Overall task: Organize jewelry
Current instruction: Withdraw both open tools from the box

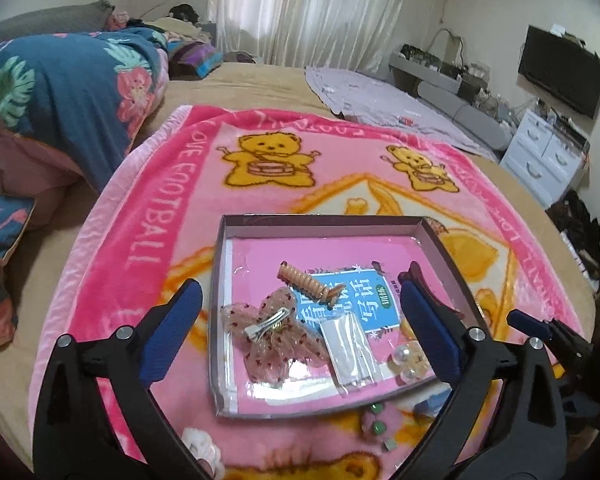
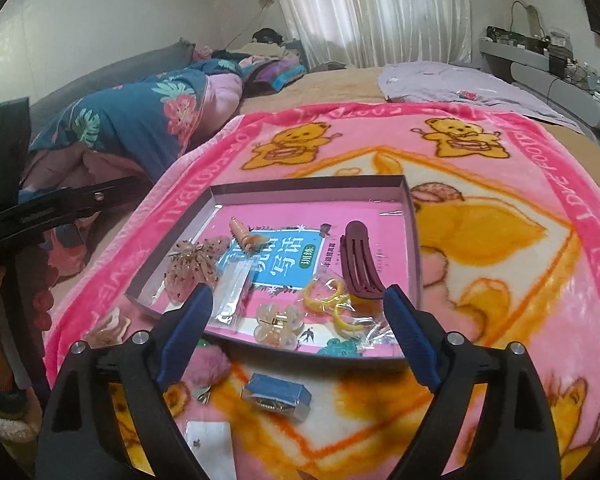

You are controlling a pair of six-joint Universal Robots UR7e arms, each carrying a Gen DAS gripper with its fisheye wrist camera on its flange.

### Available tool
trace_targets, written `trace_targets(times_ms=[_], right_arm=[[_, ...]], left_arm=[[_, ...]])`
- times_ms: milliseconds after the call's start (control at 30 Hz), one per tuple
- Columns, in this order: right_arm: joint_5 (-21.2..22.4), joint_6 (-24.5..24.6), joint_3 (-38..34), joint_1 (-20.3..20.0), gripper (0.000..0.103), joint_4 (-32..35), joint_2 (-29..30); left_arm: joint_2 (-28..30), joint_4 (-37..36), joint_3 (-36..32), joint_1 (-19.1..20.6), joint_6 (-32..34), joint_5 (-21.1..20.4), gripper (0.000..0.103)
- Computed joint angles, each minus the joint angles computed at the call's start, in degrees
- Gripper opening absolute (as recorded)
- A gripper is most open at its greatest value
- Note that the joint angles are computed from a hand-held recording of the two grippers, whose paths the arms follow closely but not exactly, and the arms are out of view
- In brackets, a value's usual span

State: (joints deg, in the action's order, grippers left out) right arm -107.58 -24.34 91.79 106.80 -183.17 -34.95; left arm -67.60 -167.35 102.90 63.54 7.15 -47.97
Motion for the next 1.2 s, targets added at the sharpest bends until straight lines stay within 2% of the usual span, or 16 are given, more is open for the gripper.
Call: trace_targets(times_ms=[433, 1200], right_arm=[[1.7, 0.8, 5.6, 1.3, 0.086, -4.4, -4.5], [1.1, 0.1, 14.2, 4.2, 0.086, -8.0, -9.2]], left_arm=[[-8.6, -3.6, 8.7, -2.9, -2.2, 2.3, 0.093], [-17.2, -3.7, 18.5, -7.2, -3.7, 6.8, 0.093]])
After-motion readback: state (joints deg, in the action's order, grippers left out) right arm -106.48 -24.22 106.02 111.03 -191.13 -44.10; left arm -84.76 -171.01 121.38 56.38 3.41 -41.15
